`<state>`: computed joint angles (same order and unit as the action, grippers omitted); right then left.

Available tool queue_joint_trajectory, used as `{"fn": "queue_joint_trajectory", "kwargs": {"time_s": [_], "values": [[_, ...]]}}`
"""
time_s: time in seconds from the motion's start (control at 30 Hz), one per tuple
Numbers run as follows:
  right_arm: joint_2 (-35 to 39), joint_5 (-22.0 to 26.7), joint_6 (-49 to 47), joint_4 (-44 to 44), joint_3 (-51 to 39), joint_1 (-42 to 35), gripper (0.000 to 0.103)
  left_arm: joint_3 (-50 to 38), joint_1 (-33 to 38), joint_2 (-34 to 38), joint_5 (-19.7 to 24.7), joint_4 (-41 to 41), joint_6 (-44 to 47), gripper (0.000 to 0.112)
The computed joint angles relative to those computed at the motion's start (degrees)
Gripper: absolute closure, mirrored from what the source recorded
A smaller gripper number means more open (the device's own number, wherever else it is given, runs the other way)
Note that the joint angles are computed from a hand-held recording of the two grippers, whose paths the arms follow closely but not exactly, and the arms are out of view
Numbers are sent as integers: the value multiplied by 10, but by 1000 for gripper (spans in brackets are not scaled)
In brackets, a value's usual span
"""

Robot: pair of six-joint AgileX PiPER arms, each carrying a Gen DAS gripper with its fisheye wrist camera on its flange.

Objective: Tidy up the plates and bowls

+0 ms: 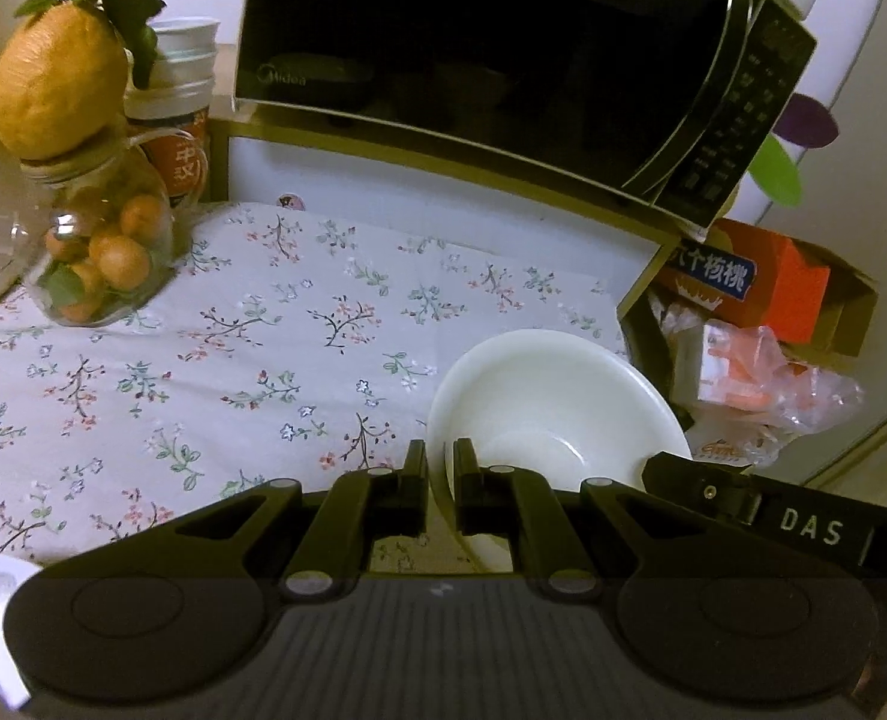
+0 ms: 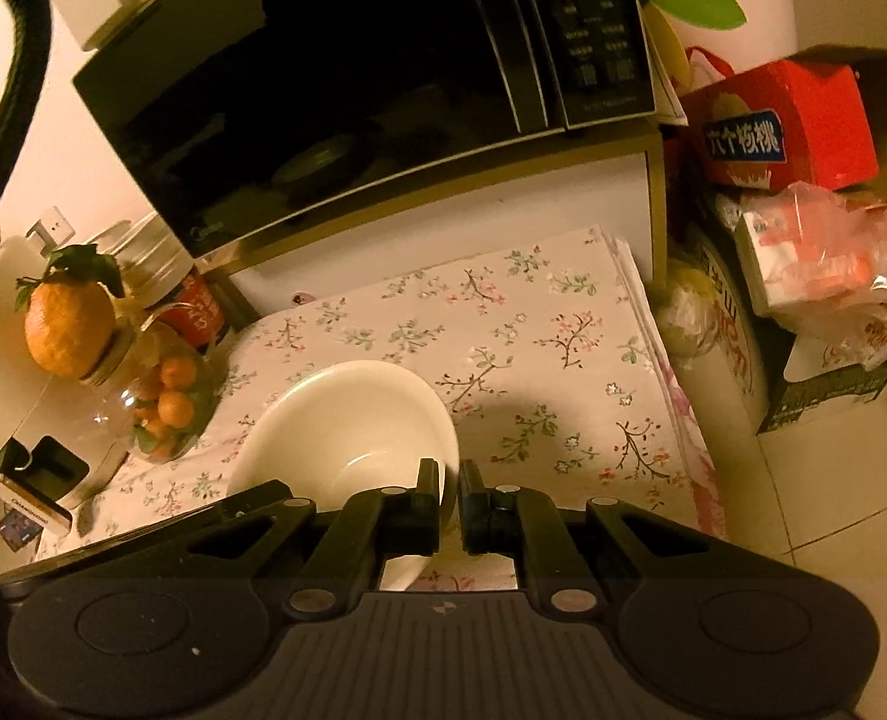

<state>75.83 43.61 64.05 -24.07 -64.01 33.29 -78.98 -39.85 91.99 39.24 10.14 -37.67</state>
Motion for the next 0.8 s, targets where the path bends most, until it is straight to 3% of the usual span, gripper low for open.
{"fn": "queue_joint_trajectory", "kwargs": {"time_s": [0.27,0.63,0.8], "values": [[-27,47,57,-52,-4,62,96,39,-27,-64,12,49,-36,105],[-68,189,182,-148,-31,240,95,110,-57,-178,41,59,-49,105],[-63,225,238,-162,-26,310,94,154,-80,-227,60,84,-75,105]]}}
